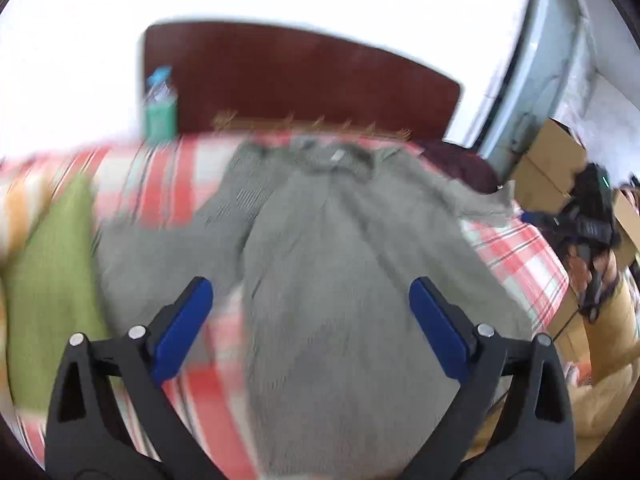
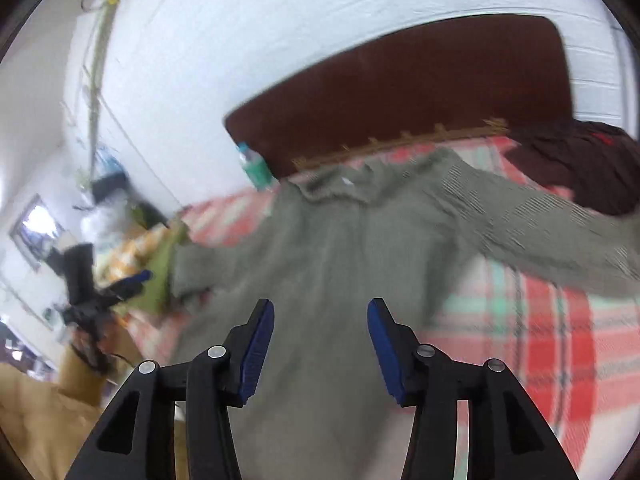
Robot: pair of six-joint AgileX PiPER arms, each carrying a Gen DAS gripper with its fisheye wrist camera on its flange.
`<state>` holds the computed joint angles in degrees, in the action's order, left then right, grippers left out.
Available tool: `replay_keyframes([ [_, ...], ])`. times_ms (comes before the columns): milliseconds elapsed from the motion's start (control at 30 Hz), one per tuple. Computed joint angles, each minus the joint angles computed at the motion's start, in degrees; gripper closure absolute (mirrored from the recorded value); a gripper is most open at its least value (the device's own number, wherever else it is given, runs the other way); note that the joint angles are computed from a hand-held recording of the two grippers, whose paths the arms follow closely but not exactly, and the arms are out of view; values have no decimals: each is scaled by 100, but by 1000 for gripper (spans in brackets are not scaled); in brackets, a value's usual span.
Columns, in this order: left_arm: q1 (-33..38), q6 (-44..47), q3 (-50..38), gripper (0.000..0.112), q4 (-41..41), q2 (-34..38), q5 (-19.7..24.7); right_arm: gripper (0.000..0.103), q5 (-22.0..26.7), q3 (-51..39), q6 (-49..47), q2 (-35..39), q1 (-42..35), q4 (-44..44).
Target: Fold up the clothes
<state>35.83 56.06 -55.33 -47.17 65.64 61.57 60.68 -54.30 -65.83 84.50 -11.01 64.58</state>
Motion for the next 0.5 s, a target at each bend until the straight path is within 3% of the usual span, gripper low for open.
replay_keyframes([
  [167,-1505,-1136,-1695,14,456,1925,-796,43,-286,-2000,1377,1514,998,17],
  [333,-2114,-2172,-3468,16,890,3777,-849,43,-259,-4062,3254,3491,1522,-618],
  [500,-2308,-3025,-5047,25,1327,5157,-537,43,-148,-5583,4308,4916,1690,-727],
])
